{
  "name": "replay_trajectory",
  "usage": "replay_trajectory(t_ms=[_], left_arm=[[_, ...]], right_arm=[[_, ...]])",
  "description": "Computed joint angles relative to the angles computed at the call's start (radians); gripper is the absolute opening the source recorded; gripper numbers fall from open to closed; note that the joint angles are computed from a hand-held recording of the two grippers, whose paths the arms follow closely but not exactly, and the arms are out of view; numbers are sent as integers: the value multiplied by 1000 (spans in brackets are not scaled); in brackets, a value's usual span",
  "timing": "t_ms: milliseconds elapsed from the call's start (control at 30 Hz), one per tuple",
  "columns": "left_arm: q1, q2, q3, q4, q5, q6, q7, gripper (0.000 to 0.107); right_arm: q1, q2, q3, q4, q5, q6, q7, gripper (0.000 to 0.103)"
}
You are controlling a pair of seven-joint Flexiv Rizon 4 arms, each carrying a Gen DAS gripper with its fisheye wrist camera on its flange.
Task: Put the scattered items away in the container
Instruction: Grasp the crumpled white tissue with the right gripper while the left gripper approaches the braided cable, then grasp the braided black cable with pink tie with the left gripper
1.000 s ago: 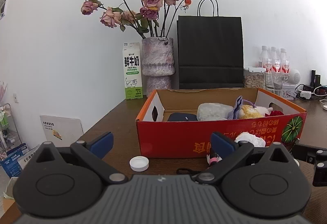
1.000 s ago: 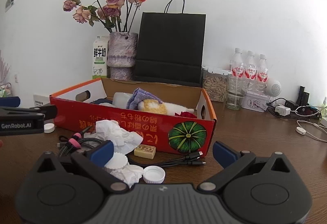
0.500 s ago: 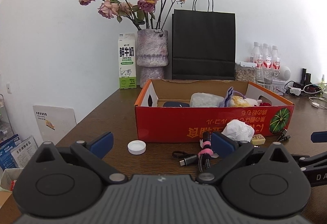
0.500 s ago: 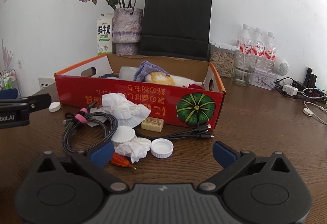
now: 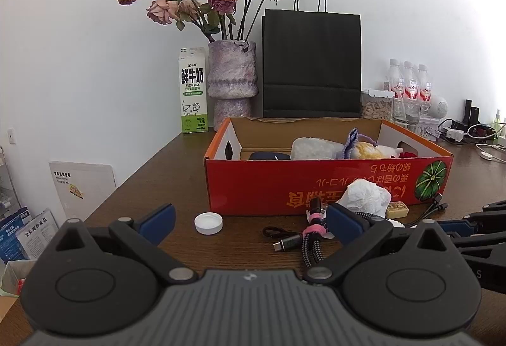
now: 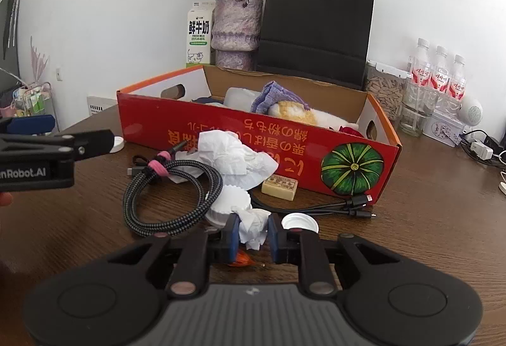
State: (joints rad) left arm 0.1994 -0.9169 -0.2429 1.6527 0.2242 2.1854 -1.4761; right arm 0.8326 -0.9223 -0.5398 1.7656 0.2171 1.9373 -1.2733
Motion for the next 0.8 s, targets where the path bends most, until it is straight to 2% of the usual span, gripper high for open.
replay_trajectory(t_ms=[200, 367, 500, 633, 800], left_arm=[[13, 2, -16, -2, 16, -29, 2, 103], [41, 10, -59, 4, 36, -96, 16, 103], [19, 16, -50, 11, 12, -107, 45, 103], [60, 17, -130, 15, 44, -188, 81, 103], [-13, 39, -88, 7, -46, -263, 154, 103]], right_arm=[[34, -22, -32, 8, 79, 68, -7, 16], [37, -28, -36, -2, 144, 80, -14, 16], [45, -38, -49, -9, 176, 86, -20, 16], [52, -49, -66, -11, 204, 92, -25, 17], [40, -53, -74, -13, 227, 91, -19, 17]])
